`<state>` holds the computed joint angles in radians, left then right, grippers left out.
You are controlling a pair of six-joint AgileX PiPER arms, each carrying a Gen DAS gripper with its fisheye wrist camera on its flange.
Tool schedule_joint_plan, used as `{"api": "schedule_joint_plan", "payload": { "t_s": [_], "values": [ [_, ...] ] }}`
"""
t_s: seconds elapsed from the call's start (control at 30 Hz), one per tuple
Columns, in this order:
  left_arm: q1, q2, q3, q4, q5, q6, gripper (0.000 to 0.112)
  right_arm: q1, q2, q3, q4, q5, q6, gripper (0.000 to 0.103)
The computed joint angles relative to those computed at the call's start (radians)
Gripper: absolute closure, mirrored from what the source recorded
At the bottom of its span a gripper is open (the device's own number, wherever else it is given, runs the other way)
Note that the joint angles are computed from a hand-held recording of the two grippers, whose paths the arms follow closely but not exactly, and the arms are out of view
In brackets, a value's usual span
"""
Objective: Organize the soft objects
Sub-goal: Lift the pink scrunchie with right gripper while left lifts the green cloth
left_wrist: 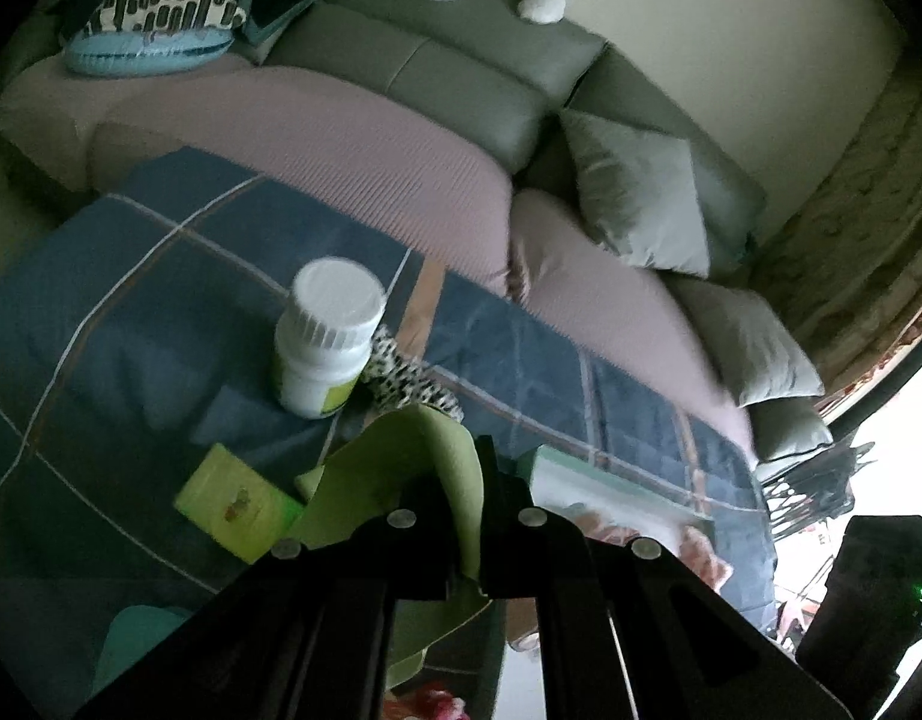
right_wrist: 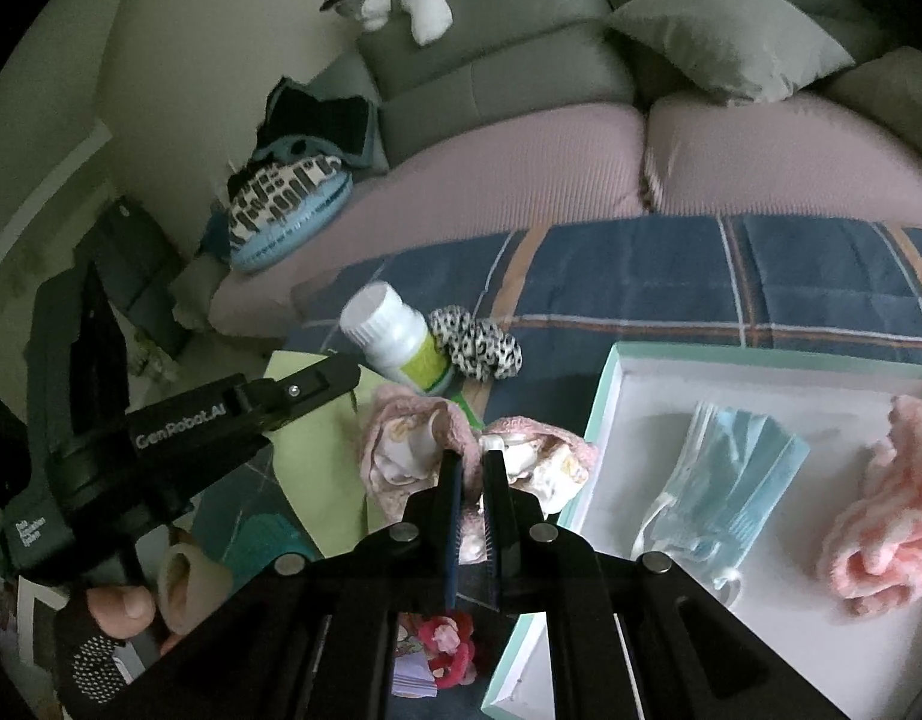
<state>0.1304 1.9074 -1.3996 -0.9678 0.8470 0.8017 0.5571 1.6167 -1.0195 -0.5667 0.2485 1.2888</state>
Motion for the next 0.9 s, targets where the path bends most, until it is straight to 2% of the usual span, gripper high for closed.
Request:
{"api": "schedule_joint_plan", "payload": {
  "t_s": [0.17, 0.37, 0.53, 0.6, 0.77, 0.9],
  "values": [
    [0.02, -0.05, 0.022, -0.076, 0.019, 0.063, 0.108, 0.012, -0.069, 0.03, -0.17, 0.027, 0.169, 0.096],
    [0.032, -0.127, 0.054, -0.151, 0.041, 0.131, 0.108, 0.035, -0.192, 0.079, -0.355, 0.116, 0.348, 0.096],
    [0.027, -0.174, 0.069, -0.199, 0.068, 0.177, 0.108, 0.066, -0.327, 0.137, -0.46, 0.261, 0.46, 0.096],
    [0.021, -0.19, 0.079, -0.217, 0.078, 0.196, 0.108, 0.083, -0.381, 0.154, -0.478, 0.344, 0.479, 0.096],
    [-0.032, -0.218, 0.092, -0.232, 0.073, 0.22, 0.108, 0.111, -0.487, 0.189, -0.474, 0.532, 0.483, 0.096],
    [-0.101, -0.205, 0.088, -0.216, 0.061, 0.212, 0.108, 0.101, -0.569, 0.228, -0.461, 0.624, 0.487, 0.096]
  ]
}}
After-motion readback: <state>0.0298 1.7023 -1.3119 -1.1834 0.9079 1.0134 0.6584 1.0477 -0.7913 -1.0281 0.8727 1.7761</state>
